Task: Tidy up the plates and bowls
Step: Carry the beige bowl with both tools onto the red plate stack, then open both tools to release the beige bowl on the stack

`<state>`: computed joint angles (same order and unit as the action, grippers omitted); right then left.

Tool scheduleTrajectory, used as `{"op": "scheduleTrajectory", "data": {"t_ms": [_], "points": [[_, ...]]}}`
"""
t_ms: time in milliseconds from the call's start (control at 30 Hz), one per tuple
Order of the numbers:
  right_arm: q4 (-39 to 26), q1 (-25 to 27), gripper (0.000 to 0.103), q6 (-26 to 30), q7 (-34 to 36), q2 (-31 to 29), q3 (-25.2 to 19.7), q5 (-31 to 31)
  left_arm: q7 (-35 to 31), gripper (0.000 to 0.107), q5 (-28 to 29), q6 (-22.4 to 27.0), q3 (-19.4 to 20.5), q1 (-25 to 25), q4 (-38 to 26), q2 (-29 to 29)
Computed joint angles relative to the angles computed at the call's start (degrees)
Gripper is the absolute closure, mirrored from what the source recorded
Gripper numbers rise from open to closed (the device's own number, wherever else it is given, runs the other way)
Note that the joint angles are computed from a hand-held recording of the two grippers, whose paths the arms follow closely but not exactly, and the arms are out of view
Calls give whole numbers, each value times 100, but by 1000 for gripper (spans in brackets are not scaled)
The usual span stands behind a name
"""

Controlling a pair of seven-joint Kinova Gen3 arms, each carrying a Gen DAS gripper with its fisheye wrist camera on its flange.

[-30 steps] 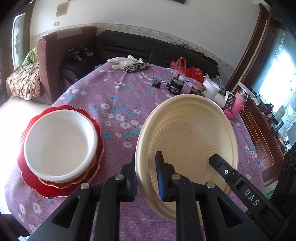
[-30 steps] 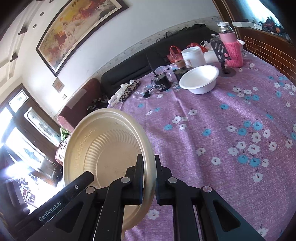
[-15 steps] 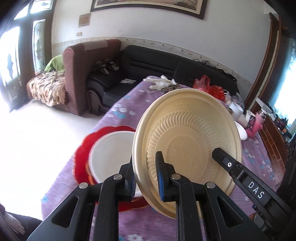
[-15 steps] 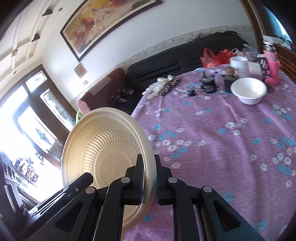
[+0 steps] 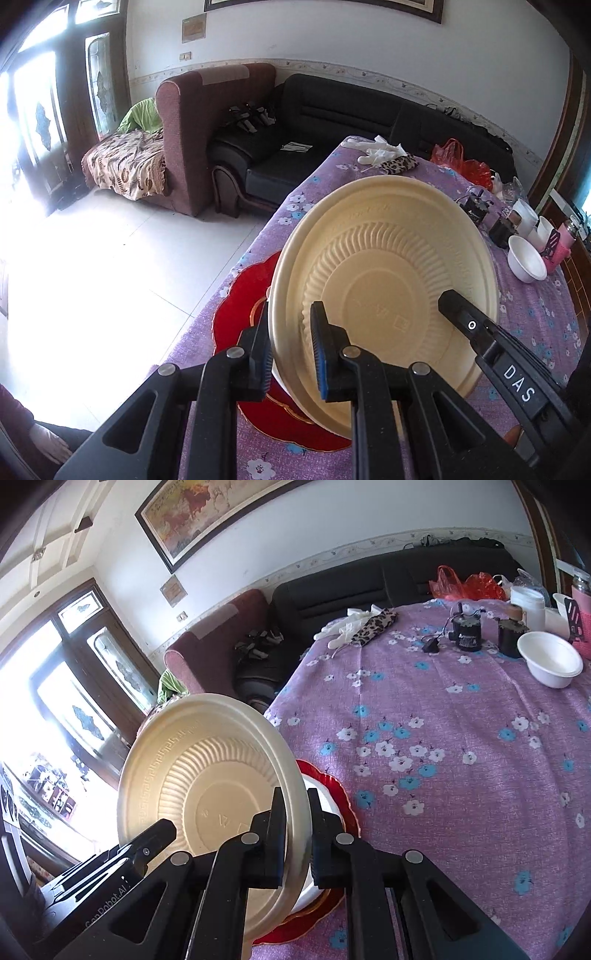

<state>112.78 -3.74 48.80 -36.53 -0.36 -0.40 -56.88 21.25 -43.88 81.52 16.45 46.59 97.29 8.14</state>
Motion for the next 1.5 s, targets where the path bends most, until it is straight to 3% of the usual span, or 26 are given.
{"op": "scheduleTrajectory", "data": {"t_ms": [200, 400, 900, 1033, 1300, 1500], "points": [[108, -244, 91, -602, -120, 134, -224, 150, -104, 91, 257, -409, -107, -265, 297, -34], [113, -305, 91, -768, -247, 297, -316, 282, -156, 91, 371, -699, -136, -426, 454, -42], [439, -668, 88, -1792, -266, 40, -498, 676, -20, 89, 425, -641, -74, -497, 611, -204], [401, -801, 86, -1937, -596, -78, -478, 1088, 11, 87, 416, -636, -28, -513, 629, -236], [477, -1032, 79, -2247, -617, -493, -207, 1250, 92, 87, 356, -454, 70, -442, 555, -273], [381, -948, 79, -1793, -124, -552, 328, 690, 205, 84, 142, 15, 182, -188, 257, -189]]}}
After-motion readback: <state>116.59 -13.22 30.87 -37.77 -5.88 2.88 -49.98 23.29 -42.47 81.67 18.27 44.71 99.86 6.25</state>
